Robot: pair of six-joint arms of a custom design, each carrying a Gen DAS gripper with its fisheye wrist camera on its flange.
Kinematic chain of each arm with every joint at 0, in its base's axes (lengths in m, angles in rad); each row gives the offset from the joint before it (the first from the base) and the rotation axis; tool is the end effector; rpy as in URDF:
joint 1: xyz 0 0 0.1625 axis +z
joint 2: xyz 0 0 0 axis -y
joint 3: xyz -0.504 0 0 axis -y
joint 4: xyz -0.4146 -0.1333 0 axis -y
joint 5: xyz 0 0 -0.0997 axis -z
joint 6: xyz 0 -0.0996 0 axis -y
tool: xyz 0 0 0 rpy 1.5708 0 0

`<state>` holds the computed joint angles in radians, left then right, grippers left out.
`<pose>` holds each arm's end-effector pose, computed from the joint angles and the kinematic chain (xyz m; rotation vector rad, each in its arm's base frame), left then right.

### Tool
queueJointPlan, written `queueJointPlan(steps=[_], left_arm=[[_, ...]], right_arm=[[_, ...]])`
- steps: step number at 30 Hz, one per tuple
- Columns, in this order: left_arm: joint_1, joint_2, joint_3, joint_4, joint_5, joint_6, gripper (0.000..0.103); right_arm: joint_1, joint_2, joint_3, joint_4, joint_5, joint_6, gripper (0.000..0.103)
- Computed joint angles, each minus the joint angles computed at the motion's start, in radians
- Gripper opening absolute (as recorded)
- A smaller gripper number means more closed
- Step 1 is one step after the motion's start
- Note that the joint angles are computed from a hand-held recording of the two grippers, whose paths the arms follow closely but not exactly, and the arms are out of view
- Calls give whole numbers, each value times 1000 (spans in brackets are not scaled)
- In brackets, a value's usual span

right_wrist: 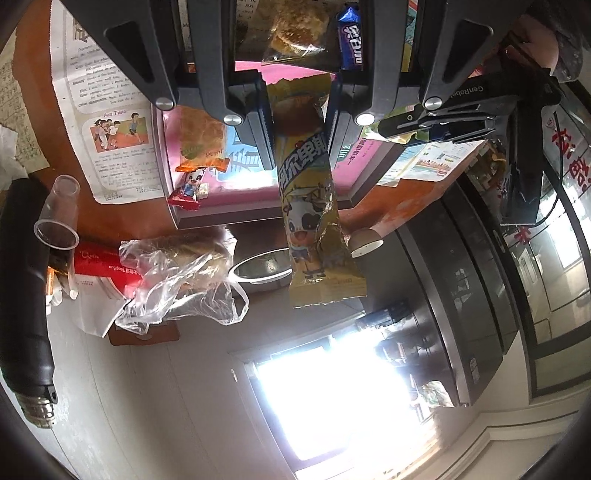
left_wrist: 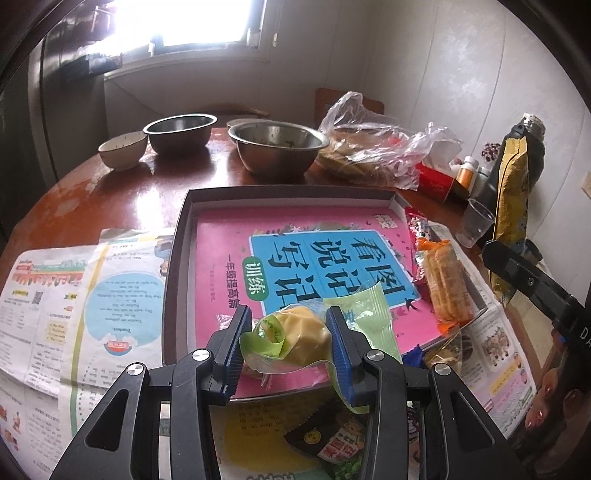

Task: Organize snacks
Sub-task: 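Lower the yellow tube into the box with the right tool while the left lowers the green-wrapped snack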

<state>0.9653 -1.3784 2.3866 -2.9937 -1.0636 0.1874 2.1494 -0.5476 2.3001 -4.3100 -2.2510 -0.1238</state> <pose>-0.1032 -0.4683 0.2670 0.8899 2.4999 -0.6878 0.3189 -0.3590 0.0576 0.3868 -2.3494 1.4120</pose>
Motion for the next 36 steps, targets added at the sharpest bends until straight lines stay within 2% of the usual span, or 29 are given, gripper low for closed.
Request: queueJointPlan(steps=[10,17,36], left_arm=[[15,25,-8,-3,-5,1,43],[19,30,-9,-13,-8,4,43],[38,46,-22,-25,-3,-5,43]], right_arm=[[-21,7,-11,19,10,6,26],[-34,10,-23,45,-12,15,26],[-85,9,-34,167,-37,101,26]])
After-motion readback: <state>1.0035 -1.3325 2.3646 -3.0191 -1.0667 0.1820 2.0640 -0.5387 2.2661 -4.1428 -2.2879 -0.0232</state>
